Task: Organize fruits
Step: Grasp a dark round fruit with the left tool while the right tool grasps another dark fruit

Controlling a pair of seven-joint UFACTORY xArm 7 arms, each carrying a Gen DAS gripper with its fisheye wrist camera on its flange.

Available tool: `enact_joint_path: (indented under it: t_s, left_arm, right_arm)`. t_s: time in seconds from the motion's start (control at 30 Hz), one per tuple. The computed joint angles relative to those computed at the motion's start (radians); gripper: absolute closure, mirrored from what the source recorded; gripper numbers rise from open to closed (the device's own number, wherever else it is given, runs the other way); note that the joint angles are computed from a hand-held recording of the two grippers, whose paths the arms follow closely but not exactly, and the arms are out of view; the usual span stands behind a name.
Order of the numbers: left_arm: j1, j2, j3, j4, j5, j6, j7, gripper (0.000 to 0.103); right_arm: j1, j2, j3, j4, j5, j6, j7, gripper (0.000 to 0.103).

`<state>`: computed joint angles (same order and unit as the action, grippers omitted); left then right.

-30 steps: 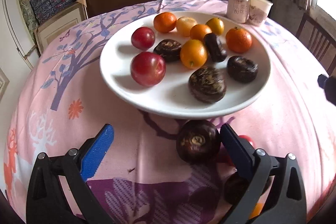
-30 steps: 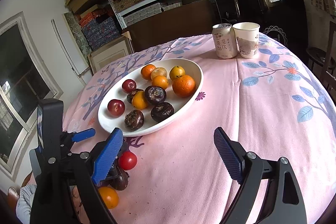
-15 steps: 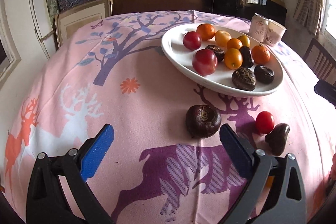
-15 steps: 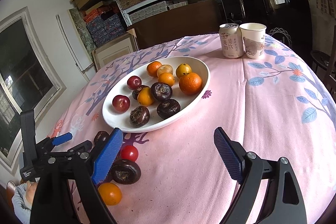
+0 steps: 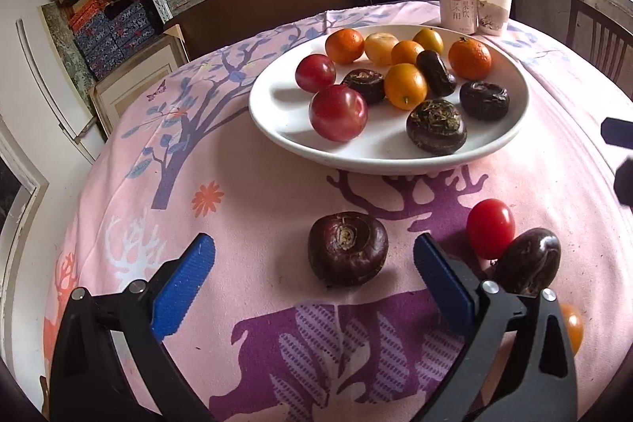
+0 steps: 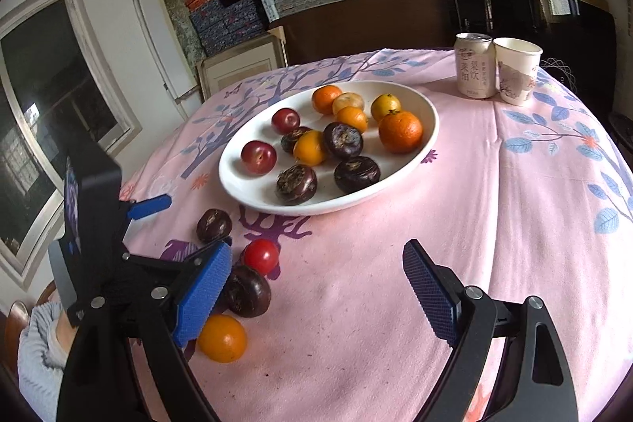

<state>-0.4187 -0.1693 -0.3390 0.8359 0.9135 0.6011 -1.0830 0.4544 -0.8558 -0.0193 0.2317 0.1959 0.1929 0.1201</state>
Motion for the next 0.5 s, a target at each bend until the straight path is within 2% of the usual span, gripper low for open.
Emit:
enact_joint_path:
  t_s: [0.1, 0.13, 0.2, 0.27, 0.33, 0.43, 0.5]
  left_arm:
    - [0.002, 0.011, 0.025, -0.004, -0.053, -0.064, 0.048, 0.005]
    - [0.003, 0.013, 0.032, -0.008, -0.076, -0.086, 0.068, 0.008]
    - [0.003, 0.02, 0.045, -0.015, -0.136, -0.123, 0.12, 0.029]
    - [0.003, 0.012, 0.068, -0.043, -0.234, -0.201, 0.186, 0.041]
    - [0.009, 0.007, 0.068, -0.06, -0.294, -0.238, 0.226, 0.047]
    - [0.026, -0.002, 0.045, -0.07, -0.304, -0.245, 0.233, 0.053]
    - [0.032, -0.008, 0.043, -0.08, -0.33, -0.261, 0.245, 0.055]
  right_arm:
    - [0.042, 0.008, 0.007, 0.003, -0.001, 0.03, -0.015, 0.02]
    - [0.056, 0.013, 0.009, 0.003, 0.002, 0.039, -0.018, 0.022]
    - [0.066, 0.026, 0.029, 0.005, 0.001, 0.053, -0.018, 0.026]
    - [0.068, 0.047, 0.054, 0.011, -0.006, 0.061, -0.012, 0.035]
    - [0.086, 0.053, 0.045, 0.009, 0.004, 0.053, -0.016, 0.039]
    - [0.098, 0.055, 0.029, 0.007, 0.021, 0.047, -0.014, 0.045]
    - [0.129, 0.068, -0.017, 0.012, 0.048, 0.042, -0.032, 0.051]
